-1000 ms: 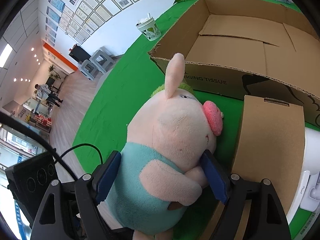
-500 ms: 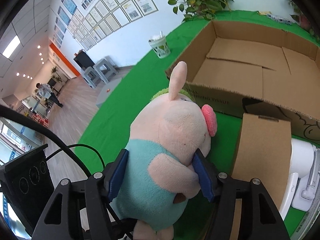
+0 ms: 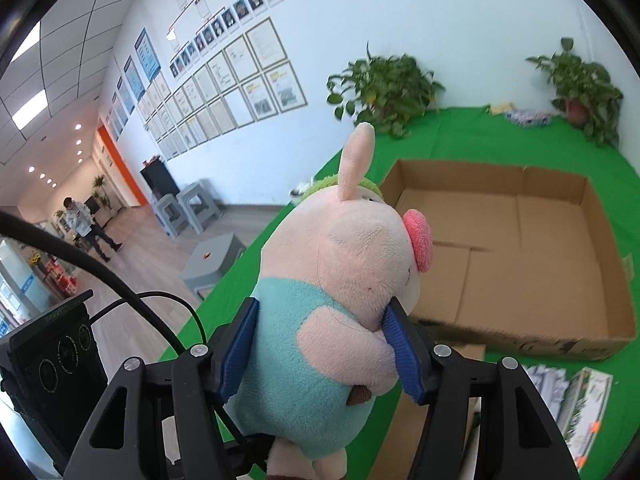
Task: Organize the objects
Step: 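Lift the plush pig with the left gripper and carry it over the open box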
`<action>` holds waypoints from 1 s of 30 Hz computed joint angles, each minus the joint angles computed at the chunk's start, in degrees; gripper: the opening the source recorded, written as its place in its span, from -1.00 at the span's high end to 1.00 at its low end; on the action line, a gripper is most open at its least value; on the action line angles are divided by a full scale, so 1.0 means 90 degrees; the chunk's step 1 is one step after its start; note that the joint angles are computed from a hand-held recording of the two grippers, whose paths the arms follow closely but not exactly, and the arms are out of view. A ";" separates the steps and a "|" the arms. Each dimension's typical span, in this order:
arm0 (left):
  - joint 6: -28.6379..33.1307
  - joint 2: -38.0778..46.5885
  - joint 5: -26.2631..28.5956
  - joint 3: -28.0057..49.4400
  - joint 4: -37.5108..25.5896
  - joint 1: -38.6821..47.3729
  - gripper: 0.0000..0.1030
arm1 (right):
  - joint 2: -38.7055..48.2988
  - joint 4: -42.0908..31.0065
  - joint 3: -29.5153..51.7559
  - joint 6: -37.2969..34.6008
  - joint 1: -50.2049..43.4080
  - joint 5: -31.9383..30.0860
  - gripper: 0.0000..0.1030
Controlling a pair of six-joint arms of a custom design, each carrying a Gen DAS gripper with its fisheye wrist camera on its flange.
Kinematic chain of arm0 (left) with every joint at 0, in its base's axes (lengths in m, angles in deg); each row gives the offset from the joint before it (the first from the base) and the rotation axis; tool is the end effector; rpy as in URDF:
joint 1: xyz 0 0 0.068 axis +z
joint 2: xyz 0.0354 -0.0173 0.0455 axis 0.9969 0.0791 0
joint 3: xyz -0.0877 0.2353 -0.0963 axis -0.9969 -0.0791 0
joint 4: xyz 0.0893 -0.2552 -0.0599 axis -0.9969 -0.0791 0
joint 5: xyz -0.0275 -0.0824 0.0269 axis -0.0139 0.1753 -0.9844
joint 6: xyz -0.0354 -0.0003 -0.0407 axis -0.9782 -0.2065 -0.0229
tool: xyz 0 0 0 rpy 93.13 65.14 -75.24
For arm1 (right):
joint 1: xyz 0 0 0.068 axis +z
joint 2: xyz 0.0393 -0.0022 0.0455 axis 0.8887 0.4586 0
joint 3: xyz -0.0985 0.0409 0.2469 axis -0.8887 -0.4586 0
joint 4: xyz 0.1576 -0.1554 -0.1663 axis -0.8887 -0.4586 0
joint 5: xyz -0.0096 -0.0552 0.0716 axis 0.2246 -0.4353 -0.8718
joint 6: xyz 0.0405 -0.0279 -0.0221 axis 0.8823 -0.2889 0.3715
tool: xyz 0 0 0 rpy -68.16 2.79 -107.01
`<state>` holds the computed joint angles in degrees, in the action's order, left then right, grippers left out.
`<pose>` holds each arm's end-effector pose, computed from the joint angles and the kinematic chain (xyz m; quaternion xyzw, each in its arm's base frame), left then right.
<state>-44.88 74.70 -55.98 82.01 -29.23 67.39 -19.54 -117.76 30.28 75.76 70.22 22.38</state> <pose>0.2044 -0.0834 0.2387 0.1707 0.8416 -0.3091 0.4088 0.2044 0.0383 0.3051 -0.0583 0.8904 0.2027 0.4033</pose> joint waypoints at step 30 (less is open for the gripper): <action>0.0904 0.4414 0.1103 0.3964 -0.0449 0.1013 -0.07 | 0.4634 0.0373 0.4251 0.0384 -0.0493 0.0250 -0.11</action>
<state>-36.75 114.42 -46.05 117.69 -33.27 76.51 22.16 -114.40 68.54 79.21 65.79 24.63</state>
